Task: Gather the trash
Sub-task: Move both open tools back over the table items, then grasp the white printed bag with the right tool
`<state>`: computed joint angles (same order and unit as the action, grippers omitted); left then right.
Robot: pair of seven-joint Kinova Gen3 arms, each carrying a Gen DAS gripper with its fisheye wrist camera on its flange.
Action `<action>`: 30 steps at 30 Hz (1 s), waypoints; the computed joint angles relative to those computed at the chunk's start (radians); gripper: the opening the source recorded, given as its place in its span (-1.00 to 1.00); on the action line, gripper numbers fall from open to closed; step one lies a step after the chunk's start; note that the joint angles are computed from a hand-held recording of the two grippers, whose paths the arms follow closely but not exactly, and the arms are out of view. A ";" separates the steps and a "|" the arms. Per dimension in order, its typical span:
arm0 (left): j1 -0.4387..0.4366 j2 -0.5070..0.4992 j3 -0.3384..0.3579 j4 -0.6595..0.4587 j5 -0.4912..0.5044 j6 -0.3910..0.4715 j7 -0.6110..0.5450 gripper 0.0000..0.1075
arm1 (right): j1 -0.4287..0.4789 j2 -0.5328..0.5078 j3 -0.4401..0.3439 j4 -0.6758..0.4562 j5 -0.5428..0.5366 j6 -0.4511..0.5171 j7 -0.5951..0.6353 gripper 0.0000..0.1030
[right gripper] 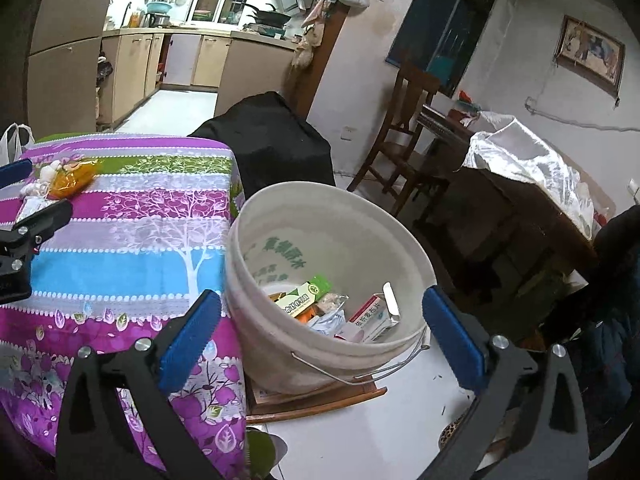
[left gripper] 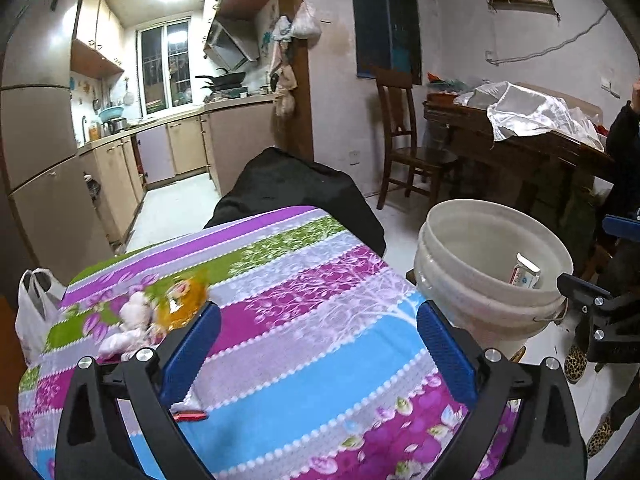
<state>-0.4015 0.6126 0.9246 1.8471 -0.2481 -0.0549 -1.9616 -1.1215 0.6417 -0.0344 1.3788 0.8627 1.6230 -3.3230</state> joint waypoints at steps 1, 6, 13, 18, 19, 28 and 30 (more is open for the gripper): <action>-0.007 -0.007 0.000 0.010 0.001 -0.010 0.001 0.81 | -0.005 0.007 0.000 -0.011 0.002 0.007 0.005 0.89; -0.069 -0.036 0.009 0.070 -0.043 -0.066 0.044 0.81 | -0.022 0.022 0.004 -0.045 0.003 0.021 0.010 0.89; -0.106 -0.060 -0.026 0.099 -0.113 -0.080 0.134 0.81 | -0.036 0.047 0.014 -0.091 0.004 0.029 0.037 0.89; -0.119 -0.071 -0.069 0.111 -0.145 -0.085 0.193 0.81 | -0.039 0.070 0.024 -0.129 -0.001 0.021 0.069 0.89; -0.121 -0.072 -0.083 0.113 -0.150 -0.089 0.202 0.81 | -0.041 0.074 0.026 -0.136 -0.002 0.019 0.075 0.89; -0.124 -0.068 -0.200 0.097 -0.175 -0.077 0.265 0.81 | -0.028 0.121 0.048 -0.214 -0.018 -0.051 0.151 0.89; -0.120 -0.067 -0.235 0.082 -0.163 -0.059 0.271 0.81 | -0.019 0.135 0.053 -0.233 -0.027 -0.084 0.171 0.89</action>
